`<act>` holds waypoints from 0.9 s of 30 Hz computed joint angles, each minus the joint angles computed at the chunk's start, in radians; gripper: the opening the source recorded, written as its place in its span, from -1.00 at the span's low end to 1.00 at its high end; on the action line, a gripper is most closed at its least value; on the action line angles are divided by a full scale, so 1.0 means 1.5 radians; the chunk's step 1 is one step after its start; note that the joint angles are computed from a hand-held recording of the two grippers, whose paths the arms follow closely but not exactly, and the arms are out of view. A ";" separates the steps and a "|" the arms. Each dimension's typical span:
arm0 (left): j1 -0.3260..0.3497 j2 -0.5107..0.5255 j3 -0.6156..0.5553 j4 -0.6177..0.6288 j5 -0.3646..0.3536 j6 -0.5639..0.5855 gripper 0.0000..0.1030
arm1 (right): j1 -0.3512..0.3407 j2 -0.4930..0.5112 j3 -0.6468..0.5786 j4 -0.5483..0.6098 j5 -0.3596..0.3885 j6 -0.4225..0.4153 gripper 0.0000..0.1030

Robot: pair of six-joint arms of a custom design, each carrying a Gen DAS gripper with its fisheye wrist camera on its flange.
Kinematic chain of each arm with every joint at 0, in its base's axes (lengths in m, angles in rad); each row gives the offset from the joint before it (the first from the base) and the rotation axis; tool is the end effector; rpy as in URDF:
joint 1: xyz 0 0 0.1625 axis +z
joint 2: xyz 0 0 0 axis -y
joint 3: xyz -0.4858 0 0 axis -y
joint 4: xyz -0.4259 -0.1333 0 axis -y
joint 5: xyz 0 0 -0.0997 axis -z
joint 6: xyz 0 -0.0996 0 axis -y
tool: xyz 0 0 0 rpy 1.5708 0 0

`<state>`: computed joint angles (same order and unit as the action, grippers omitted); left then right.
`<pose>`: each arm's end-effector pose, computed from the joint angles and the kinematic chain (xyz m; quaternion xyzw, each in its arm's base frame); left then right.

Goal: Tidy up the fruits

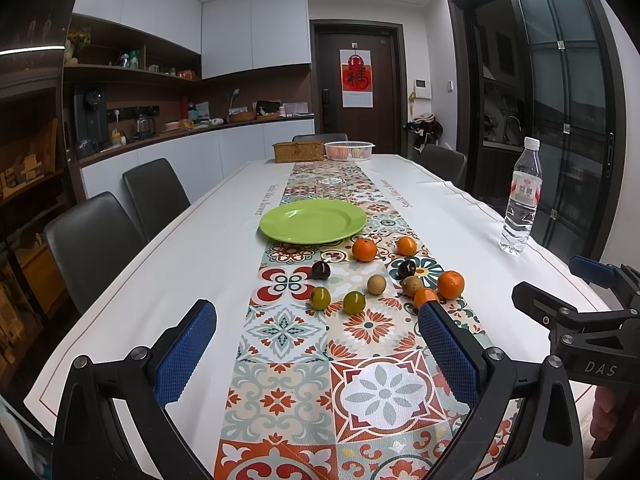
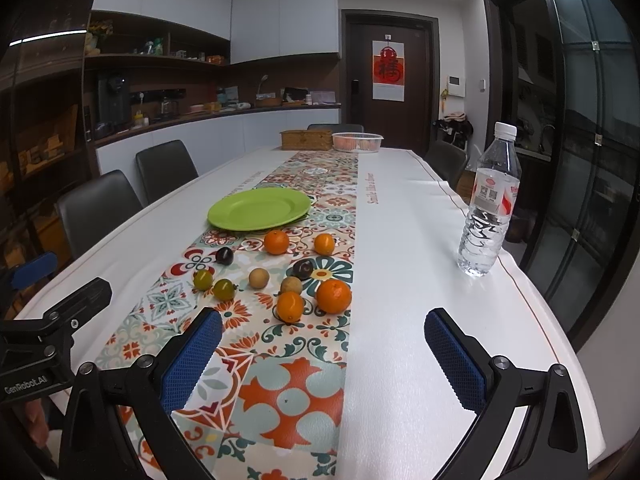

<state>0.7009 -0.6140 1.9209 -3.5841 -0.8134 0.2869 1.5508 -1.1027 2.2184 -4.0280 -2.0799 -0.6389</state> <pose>-0.3521 -0.5611 0.0409 0.3695 0.7999 -0.4075 0.2399 0.0745 -0.5153 0.2908 0.0818 -0.7698 0.5054 0.3813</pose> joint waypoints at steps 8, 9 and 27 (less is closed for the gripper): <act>0.001 -0.001 0.000 0.001 -0.001 0.000 1.00 | 0.000 0.001 0.000 -0.001 0.000 -0.001 0.98; 0.001 -0.001 0.000 0.001 -0.002 0.000 1.00 | 0.000 0.001 0.000 -0.002 0.000 -0.002 0.98; -0.001 -0.002 -0.002 0.018 -0.007 -0.020 1.00 | 0.010 0.005 -0.006 0.010 -0.009 -0.003 0.98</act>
